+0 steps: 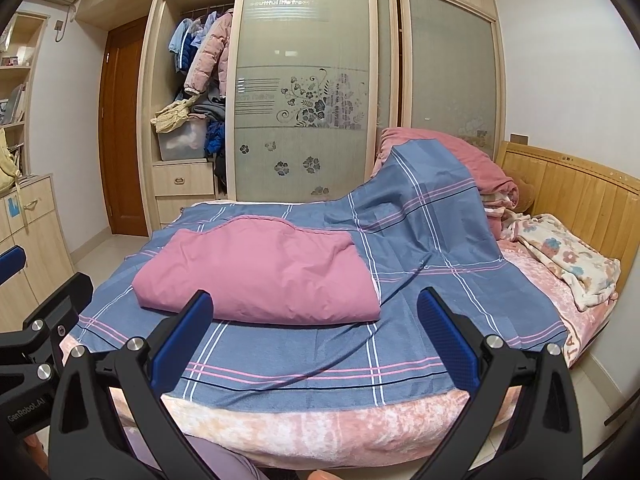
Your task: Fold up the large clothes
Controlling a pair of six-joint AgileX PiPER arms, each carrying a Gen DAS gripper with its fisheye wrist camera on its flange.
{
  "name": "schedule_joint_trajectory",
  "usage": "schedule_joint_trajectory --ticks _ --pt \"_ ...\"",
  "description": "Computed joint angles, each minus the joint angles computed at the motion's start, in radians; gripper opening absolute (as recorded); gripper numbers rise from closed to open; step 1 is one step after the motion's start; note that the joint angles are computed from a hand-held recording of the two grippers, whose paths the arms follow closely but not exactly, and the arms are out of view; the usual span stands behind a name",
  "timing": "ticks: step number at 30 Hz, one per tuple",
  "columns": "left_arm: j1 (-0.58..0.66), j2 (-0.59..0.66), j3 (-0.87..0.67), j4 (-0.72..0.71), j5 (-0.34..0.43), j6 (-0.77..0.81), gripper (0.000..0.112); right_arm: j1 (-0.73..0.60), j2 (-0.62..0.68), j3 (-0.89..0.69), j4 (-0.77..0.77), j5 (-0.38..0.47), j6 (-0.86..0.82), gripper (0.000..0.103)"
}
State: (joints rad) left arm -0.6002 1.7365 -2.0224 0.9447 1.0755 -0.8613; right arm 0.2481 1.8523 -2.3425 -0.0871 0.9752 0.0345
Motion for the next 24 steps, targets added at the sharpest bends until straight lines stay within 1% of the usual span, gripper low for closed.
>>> schedule_joint_trajectory --ticks 24 --pt "0.003 -0.006 0.008 -0.010 -0.002 0.004 0.101 0.005 -0.004 0.007 -0.007 -0.002 0.006 0.102"
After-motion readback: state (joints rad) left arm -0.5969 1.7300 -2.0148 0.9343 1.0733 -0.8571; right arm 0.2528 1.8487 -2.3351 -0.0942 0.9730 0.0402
